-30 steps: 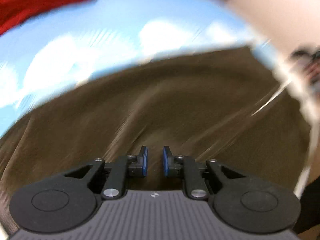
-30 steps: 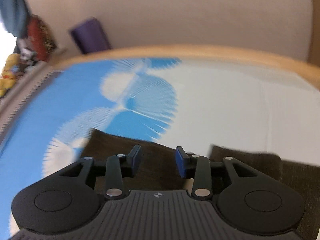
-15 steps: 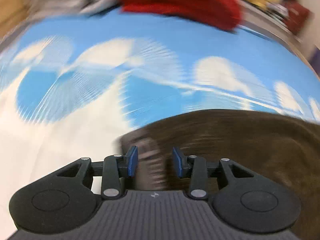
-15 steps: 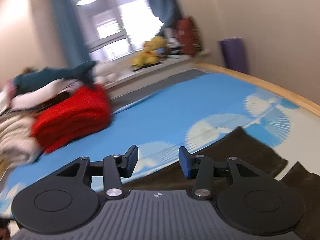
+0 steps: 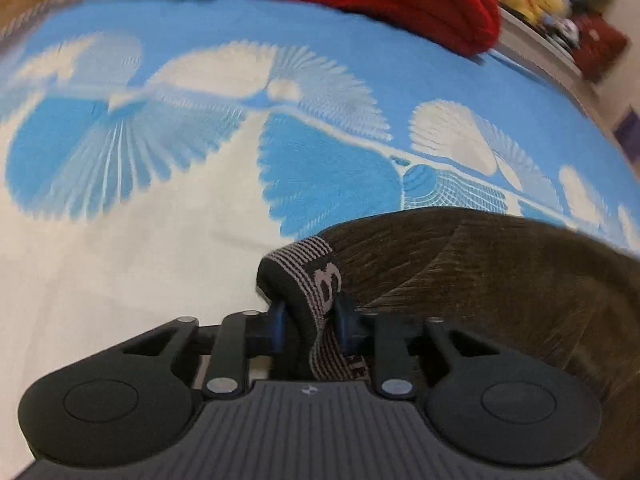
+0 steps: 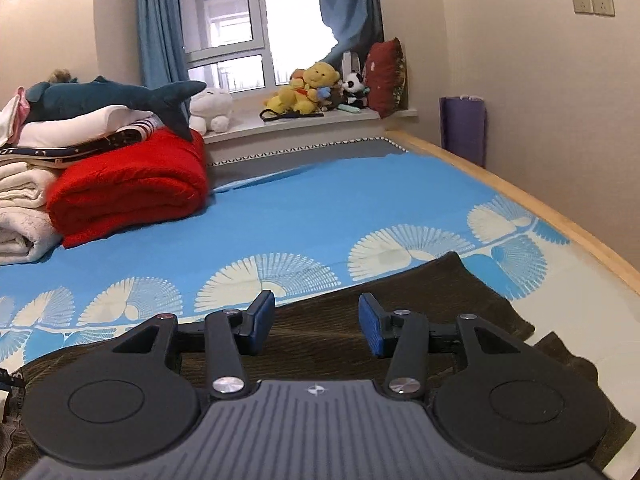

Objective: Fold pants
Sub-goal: 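Grasp the grey waistband again with the left gripper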

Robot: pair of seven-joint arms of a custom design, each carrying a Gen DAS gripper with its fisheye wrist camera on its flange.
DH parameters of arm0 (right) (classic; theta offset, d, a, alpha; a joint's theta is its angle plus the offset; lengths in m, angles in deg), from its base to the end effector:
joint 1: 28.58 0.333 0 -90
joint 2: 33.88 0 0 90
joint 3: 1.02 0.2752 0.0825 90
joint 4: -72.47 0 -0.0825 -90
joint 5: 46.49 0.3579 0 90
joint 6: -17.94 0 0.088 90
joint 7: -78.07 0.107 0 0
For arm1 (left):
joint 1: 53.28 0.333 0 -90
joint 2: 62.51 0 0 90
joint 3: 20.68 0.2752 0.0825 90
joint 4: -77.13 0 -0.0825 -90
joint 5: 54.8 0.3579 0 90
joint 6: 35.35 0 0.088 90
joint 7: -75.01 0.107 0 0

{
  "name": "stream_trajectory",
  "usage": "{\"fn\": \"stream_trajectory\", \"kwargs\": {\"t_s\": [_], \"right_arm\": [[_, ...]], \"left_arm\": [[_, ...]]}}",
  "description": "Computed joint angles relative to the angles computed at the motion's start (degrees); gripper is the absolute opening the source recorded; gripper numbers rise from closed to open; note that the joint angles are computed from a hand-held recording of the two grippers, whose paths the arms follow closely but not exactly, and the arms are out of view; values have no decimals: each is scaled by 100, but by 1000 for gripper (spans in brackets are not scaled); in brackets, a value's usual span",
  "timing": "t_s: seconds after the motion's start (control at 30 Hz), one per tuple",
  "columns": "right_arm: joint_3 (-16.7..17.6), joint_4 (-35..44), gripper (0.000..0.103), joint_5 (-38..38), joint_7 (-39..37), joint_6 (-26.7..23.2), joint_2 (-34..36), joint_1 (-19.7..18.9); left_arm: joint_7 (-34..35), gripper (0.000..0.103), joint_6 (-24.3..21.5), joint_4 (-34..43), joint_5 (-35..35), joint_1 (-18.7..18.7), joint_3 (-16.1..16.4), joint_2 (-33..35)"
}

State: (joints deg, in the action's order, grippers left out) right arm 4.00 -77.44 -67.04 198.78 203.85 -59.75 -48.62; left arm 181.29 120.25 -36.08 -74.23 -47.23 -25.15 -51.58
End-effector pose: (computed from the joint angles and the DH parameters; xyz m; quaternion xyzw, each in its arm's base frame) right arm 0.4249 -0.0753 0.5045 -0.4731 0.7182 -0.3776 0.3432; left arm 0.6048 0.0306 0.4081 -0.6831 0.6700 -0.2504 0.1474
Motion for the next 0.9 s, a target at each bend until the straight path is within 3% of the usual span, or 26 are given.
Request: {"fn": "stream_trajectory", "kwargs": {"t_s": [0.1, 0.17, 0.23, 0.27, 0.33, 0.4, 0.5, 0.57, 0.67, 0.8, 0.83, 0.87, 0.9], "right_arm": [[466, 80, 49, -16, 241, -44, 86, -494], [490, 115, 49, -13, 378, -93, 146, -544], [277, 147, 49, 10, 441, -184, 197, -350], [184, 146, 49, 12, 470, -186, 211, -264], [23, 143, 49, -16, 458, -217, 213, -101], [-154, 147, 49, -36, 397, -283, 205, 107], [-589, 85, 49, -4, 133, -248, 163, 603], [-699, 58, 49, 20, -9, -211, 123, 769], [-974, 0, 49, 153, -231, -177, 20, 1133], [-1105, -76, 49, 360, -401, -245, -136, 1391], [-1119, -104, 49, 407, -426, -276, -179, 1435], [-1121, -134, 49, 443, -454, -320, -224, 1466], [-1105, -162, 49, 466, -480, -355, -263, 1468]], "left_arm": [[267, 23, 241, -55, -603, 169, -63, -128], [8, 23, 235, -144, -181, 86, 79, -220], [-178, 24, 73, -211, 81, 78, 156, -319], [-381, 30, -25, -229, 198, 75, 199, -381], [-1254, 33, -243, -274, 957, 7, 363, -576], [-1058, 48, -927, -180, 587, 166, 331, -772], [-663, 50, -2012, -216, 228, 319, 344, -1121], [-510, 56, -2360, -610, 725, 303, 295, -1523], [-108, 65, -2346, -1398, 992, 233, 229, -2054], [112, 62, -2175, -1966, 1322, 172, 149, -2327], [333, 56, -2062, -2074, 1248, 134, 180, -2401], [647, 34, -2068, -2133, 1039, 81, 257, -2454], [783, 27, -2071, -2184, 1012, 76, 261, -2512]]}}
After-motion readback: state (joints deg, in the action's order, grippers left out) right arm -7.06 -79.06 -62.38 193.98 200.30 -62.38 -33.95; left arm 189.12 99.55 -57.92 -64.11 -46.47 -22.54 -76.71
